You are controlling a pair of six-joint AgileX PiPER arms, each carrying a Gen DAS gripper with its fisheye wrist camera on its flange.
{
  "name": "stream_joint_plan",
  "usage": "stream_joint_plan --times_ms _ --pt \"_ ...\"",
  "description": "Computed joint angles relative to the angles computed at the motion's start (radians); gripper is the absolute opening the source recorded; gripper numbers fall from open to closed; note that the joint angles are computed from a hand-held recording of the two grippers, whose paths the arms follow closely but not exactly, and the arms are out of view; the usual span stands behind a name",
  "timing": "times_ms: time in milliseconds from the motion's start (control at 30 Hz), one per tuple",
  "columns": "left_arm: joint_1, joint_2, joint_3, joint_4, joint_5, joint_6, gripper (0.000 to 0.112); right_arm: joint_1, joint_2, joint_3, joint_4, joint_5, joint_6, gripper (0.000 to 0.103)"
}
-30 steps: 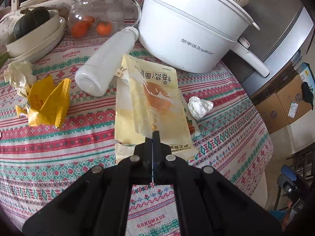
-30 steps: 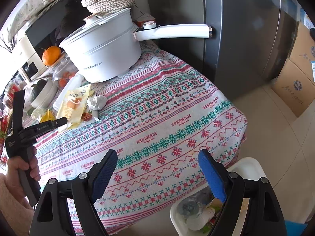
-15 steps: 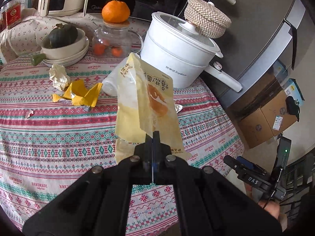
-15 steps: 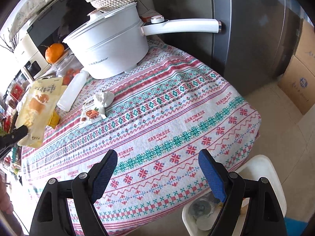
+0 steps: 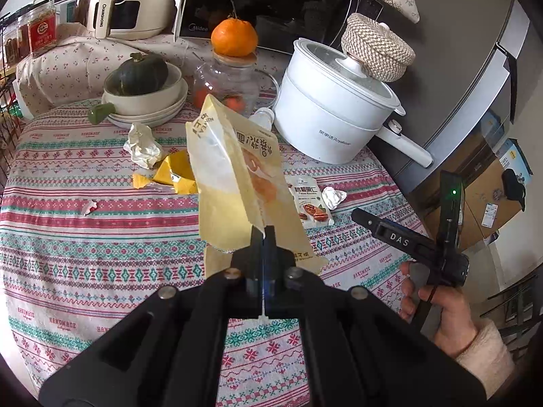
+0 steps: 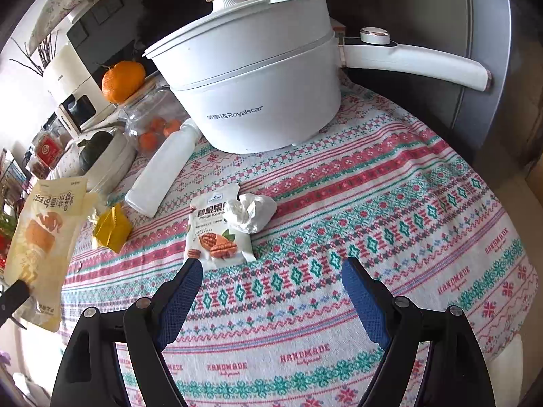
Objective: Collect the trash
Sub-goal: 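Grasp the crumpled white tissue with the right gripper while the left gripper lifts the packet, then carry the bread packet and tissue into the white bin and open both grippers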
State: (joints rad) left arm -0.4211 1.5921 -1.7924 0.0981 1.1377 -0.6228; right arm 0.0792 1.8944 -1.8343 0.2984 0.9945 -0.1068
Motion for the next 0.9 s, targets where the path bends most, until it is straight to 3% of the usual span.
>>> stream_joint_plan --times_ms 167,300,333,400,467,567,733,900 --pt "0.011 0.005 0.0 0.003 0.009 0.009 0.0 0.047 0.142 -0.145 -0.023 -0.006 0.021 0.08" --pt "0.025 0.012 -0.005 -0.008 0.015 0.016 0.0 0.041 0.256 -0.29 0.024 0.042 0.05 0.072" --pt "0.027 0.013 -0.006 -0.013 0.015 0.019 0.0 0.04 0.276 -0.315 0.029 0.051 0.062 0.066" --pt "0.028 0.012 -0.004 -0.014 0.014 0.02 0.0 0.036 0.311 -0.363 0.041 0.076 0.066 0.038" --pt "0.03 0.012 -0.002 -0.022 0.011 0.025 0.0 0.033 0.324 -0.382 0.044 0.09 0.055 0.033" --pt "0.026 0.012 -0.006 -0.036 0.004 0.031 0.0 0.005 0.275 -0.312 0.117 0.069 -0.002 0.031" --pt "-0.03 0.005 -0.022 -0.031 -0.011 0.042 0.0 -0.082 0.082 -0.095 0.248 0.067 -0.133 0.03" --pt "-0.128 0.03 -0.075 -0.035 -0.007 0.06 0.0 -0.24 -0.131 0.078 0.26 0.158 -0.239 0.03"
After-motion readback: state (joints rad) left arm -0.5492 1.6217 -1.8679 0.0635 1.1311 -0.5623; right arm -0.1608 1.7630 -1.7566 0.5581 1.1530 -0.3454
